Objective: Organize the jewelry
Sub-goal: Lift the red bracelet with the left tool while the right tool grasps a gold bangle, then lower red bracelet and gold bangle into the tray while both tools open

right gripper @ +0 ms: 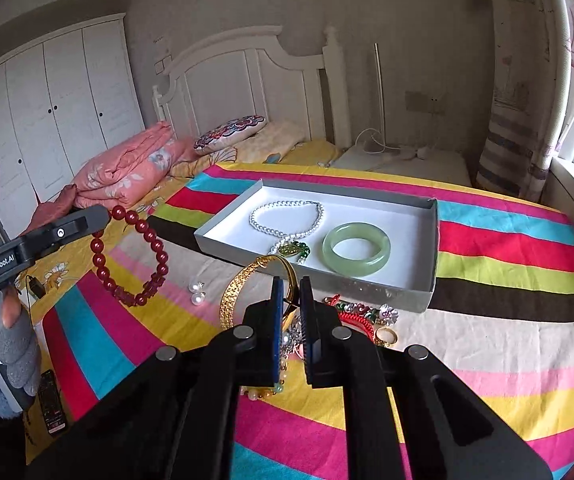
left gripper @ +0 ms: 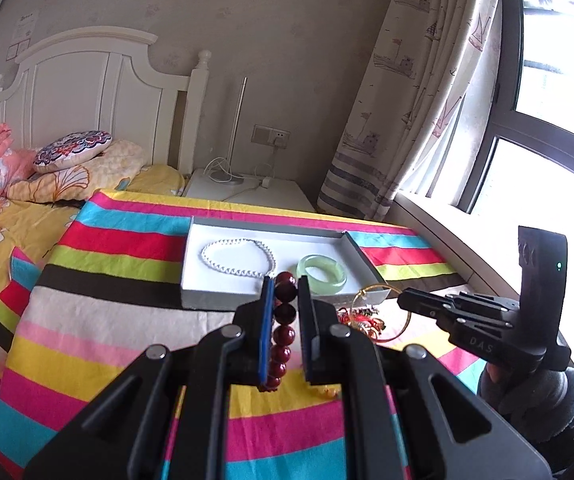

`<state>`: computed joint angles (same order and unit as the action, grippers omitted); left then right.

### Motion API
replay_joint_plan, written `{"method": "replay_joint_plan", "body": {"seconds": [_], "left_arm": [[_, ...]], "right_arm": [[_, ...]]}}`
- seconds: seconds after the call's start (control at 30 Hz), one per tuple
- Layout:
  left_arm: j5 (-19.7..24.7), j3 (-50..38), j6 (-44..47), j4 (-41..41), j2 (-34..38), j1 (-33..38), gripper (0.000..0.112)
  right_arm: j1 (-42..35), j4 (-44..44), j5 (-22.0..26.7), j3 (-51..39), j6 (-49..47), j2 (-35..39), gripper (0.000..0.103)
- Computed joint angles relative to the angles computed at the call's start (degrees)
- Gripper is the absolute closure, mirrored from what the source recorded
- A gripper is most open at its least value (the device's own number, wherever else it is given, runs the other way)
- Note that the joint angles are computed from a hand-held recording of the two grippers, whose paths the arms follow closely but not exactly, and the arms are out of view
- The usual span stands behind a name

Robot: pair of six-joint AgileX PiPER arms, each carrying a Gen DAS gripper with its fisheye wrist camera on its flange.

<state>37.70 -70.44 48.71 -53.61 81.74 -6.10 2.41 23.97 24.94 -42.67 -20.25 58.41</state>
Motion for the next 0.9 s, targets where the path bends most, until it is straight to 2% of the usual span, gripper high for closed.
{"method": "replay_joint_plan", "body": {"seconds": [0.17, 0.37, 0.6, 0.7, 0.8, 0.9], "left_arm": [[1.9, -13.1, -9.8, 9.3, 8.6, -4.9, 0.101], [2.3, -26.8, -23.0, 25.3, 18.1, -11.8, 0.101], [6.6, -45.0, -36.3, 41.1, 30.6, -16.7, 0.101], [9.5, -53.4, -39.9, 45.4, 35.8, -17.6, 0.101], [13.8, -63.1, -42.7, 47.2, 41.5, -17.5, 0.101], [17.5, -71.5, -43.2, 44.6, 46.2, -16.3, 0.101]], "right_arm": [[-2.7, 3.8, -0.7, -2.1, -4.2, 3.6, 0.093], [-9.5, 16.9, 1.8, -6.3, -16.3, 10.7, 0.093], [-15.1, 24.4, 4.3, -16.1, -19.2, 22.6, 0.093], [-14.6, 20.8, 2.3, -20.9, -13.3, 27.2, 0.093], [-12.3, 9.2, -1.6, -25.4, -2.1, 31.4, 0.093], [-11.4, -0.9, -4.2, -28.7, 8.0, 35.4, 0.093]]}}
